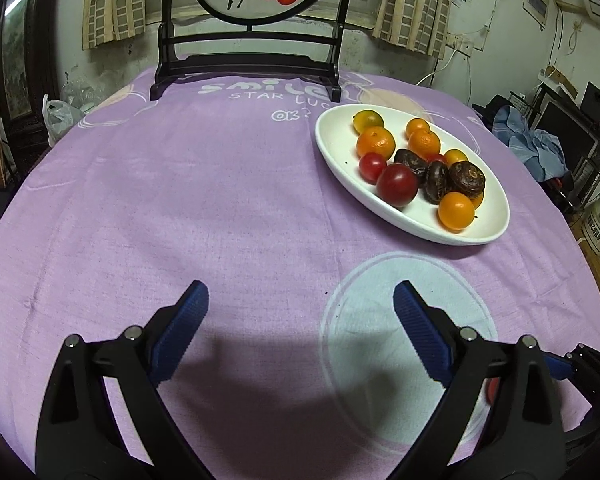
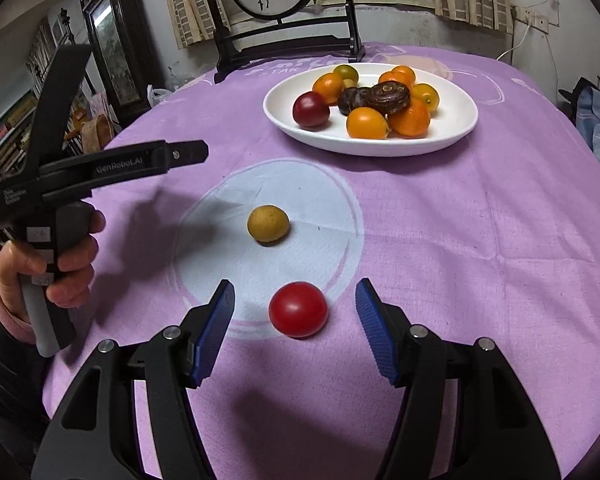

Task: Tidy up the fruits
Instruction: 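Move both tools back to the last two fruits on the cloth, then grasp the last red tomato with the right tool while the left grasps the yellow-green fruit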

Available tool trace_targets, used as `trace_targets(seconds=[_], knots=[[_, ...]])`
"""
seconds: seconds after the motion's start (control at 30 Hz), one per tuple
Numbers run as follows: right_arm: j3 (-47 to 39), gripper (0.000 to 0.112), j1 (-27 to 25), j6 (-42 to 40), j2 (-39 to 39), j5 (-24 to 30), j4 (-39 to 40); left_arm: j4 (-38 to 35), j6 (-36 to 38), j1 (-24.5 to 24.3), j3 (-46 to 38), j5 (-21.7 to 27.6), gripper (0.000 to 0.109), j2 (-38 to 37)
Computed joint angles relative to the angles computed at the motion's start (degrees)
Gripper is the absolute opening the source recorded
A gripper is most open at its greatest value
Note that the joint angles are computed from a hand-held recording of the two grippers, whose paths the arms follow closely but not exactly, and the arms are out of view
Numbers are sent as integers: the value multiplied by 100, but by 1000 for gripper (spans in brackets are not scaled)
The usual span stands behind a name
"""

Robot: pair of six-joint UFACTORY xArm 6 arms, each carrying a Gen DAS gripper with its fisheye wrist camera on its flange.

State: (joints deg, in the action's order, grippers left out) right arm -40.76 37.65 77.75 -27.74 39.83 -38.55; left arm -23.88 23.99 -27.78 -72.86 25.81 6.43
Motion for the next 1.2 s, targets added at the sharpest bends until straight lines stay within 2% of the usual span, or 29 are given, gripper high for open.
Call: trace_targets(seconds=[0.13, 0.27, 0.47, 0.53, 0.6, 0.63, 0.73, 0.77, 0.83, 0.97, 1.1, 1.2], knots=[[-53, 59, 41, 34, 45, 115, -37, 1, 39, -2, 29, -27, 95, -25], [-120, 47, 34, -85, 124, 188, 102, 13, 31, 6, 20, 12, 95, -23], [-276, 46, 107, -228, 282, 387, 139, 32, 21, 16, 7, 15, 95, -9], [-303, 42, 120, -268, 318, 428, 166, 53, 10, 17, 10, 11, 95, -8], [-348, 33, 133, -330, 370, 487, 215, 41, 18, 25, 21, 10, 95, -15], [-381, 33, 153, -298, 386, 550, 178, 29, 27, 24, 15, 14, 95, -12], [-50, 31, 33, 13, 116, 53, 21, -306, 398, 13, -1, 155, 95, -30], [311, 31, -148, 481, -255, -343, -104, -577, 753, -15, 5, 274, 95, -66], [575, 32, -283, 877, -518, -559, -221, -1030, 1494, -135, 111, 386, 93, -186], [606, 32, -298, 920, -546, -647, -222, -1212, 2338, -445, 367, 474, 73, -384], [600, 32, -311, 905, -533, -685, -167, -815, 2139, -633, 328, 598, 56, -267], [667, 31, -317, 1040, -604, -748, -229, -762, 2102, -659, 247, 787, 49, -182]])
